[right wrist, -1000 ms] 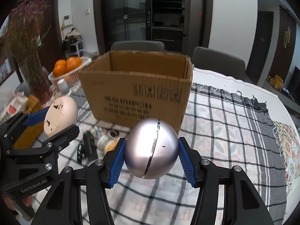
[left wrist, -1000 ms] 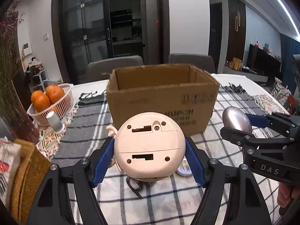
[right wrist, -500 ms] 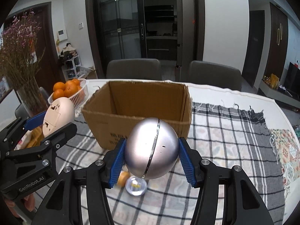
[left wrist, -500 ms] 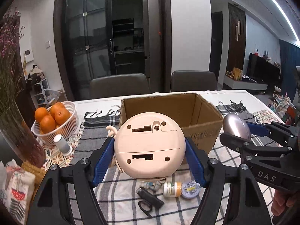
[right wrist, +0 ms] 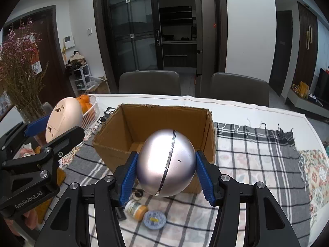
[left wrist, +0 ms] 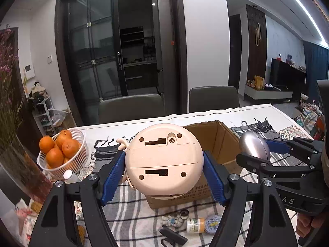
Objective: Organize rigid objects
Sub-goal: 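Carry the beige toy with the left tool while the right tool carries the silver egg to the box, then open the left tool over the box while the right tool releases the silver egg into it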
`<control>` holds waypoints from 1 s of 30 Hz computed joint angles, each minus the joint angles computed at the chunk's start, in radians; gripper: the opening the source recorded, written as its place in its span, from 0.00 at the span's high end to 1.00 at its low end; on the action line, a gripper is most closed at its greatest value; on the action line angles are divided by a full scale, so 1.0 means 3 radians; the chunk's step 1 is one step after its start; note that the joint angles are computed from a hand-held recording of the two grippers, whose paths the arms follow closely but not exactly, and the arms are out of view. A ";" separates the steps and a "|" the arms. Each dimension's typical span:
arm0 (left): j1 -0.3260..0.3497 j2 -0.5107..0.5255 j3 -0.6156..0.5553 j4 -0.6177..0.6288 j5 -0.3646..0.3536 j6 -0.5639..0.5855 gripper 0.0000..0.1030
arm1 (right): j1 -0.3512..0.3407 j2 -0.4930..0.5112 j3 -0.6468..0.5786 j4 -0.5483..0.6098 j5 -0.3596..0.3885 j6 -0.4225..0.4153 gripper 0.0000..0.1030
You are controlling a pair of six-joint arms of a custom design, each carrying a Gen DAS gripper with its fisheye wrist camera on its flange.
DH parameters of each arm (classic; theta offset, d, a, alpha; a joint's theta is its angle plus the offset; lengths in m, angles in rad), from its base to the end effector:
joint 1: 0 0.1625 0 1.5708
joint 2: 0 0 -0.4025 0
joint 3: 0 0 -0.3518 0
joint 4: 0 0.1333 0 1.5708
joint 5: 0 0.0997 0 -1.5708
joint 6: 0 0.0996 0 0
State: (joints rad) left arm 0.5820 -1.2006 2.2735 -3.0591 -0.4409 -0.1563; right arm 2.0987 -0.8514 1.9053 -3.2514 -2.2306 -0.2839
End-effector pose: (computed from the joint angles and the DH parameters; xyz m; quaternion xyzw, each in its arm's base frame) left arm -0.2297 -0.4186 0.2300 0.2332 0.8005 -0.4302 0.3460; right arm 0.3475 -0.4525 0.1542 0.2636 -0.8663 0.3270 0.2704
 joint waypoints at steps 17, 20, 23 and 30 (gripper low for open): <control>0.0491 0.0220 -0.0722 0.0670 -0.0430 0.0087 0.29 | -0.0105 0.0195 -0.0577 0.0551 -0.0061 -0.0024 0.46; 0.0573 0.0267 -0.0862 0.0872 -0.0477 0.0058 0.29 | -0.0158 0.0230 -0.0669 0.0697 -0.0041 0.0021 0.46; 0.0640 0.0313 -0.0955 0.1013 -0.0511 0.0033 0.29 | -0.0214 0.0271 -0.0784 0.0876 -0.0029 0.0102 0.46; 0.0836 0.0448 -0.1210 0.1392 -0.0712 -0.0082 0.29 | -0.0324 0.0342 -0.0952 0.1236 0.0024 0.0172 0.46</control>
State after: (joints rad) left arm 0.8326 -1.0661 1.9107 -2.6415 -0.6545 -0.1810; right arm 2.0015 -0.7488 1.6196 -2.8805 -2.2233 -0.2323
